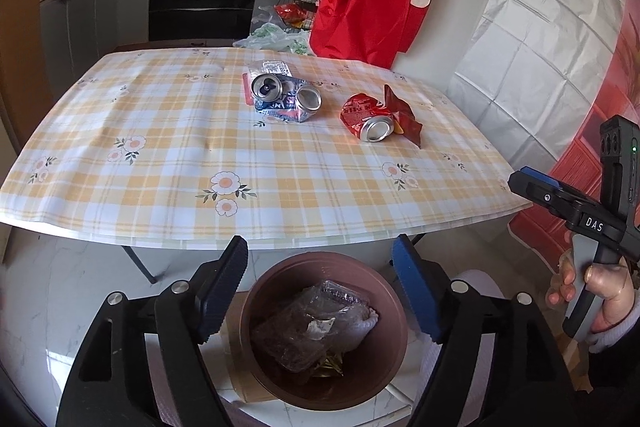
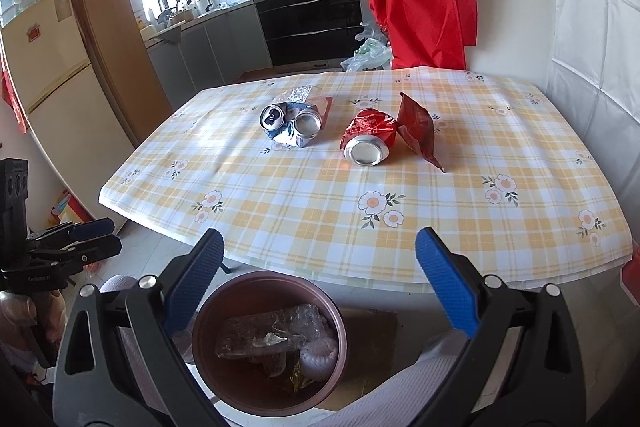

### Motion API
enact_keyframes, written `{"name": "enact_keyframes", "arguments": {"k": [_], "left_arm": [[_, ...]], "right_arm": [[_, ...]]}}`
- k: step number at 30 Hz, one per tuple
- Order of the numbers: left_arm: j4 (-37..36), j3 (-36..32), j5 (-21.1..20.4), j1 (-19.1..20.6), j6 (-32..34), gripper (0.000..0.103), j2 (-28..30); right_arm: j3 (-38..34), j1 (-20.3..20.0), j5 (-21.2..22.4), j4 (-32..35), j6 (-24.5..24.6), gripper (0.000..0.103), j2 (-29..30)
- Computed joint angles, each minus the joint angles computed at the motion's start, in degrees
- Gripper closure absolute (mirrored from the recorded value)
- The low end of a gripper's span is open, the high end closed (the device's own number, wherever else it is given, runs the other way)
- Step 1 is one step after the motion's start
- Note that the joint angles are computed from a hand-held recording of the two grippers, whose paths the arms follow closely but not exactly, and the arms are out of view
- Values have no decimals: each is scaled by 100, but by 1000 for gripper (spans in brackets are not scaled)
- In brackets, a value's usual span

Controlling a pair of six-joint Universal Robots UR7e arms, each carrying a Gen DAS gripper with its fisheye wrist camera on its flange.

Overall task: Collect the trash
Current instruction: 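Grasp the crushed blue-silver can with the left tool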

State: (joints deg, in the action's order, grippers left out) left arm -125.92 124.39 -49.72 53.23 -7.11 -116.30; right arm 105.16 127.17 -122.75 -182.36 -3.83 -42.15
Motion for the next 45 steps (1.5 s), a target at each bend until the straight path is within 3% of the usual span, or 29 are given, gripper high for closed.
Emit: {"name": "enact_keyframes", "arguments": {"k": [11, 19, 26, 34, 40, 45], "left_arm": [[-137, -23, -20, 353, -8, 30, 139], [-539, -246, -124, 845, 302, 30, 657], [-1320, -805, -135, 1251, 1151, 30, 1619], [-2303, -2126, -303, 1804, 2355, 30, 3265], [-2452, -3052, -481, 2090, 2595, 30, 4162], [-2438, -3422, -573, 2229, 2646, 30, 4519]], "right_arm": [[-24, -124, 0, 151, 85, 8, 92], [-226, -343, 13, 355, 107, 8, 277], [-678, -581, 9, 597, -41, 8, 574], [-1564, -861, -135, 794, -447, 8, 1019], [-2575, -1106, -137, 882, -1116, 8, 1453], [-3485, -1233, -611, 1257, -1515, 14, 1880]]}}
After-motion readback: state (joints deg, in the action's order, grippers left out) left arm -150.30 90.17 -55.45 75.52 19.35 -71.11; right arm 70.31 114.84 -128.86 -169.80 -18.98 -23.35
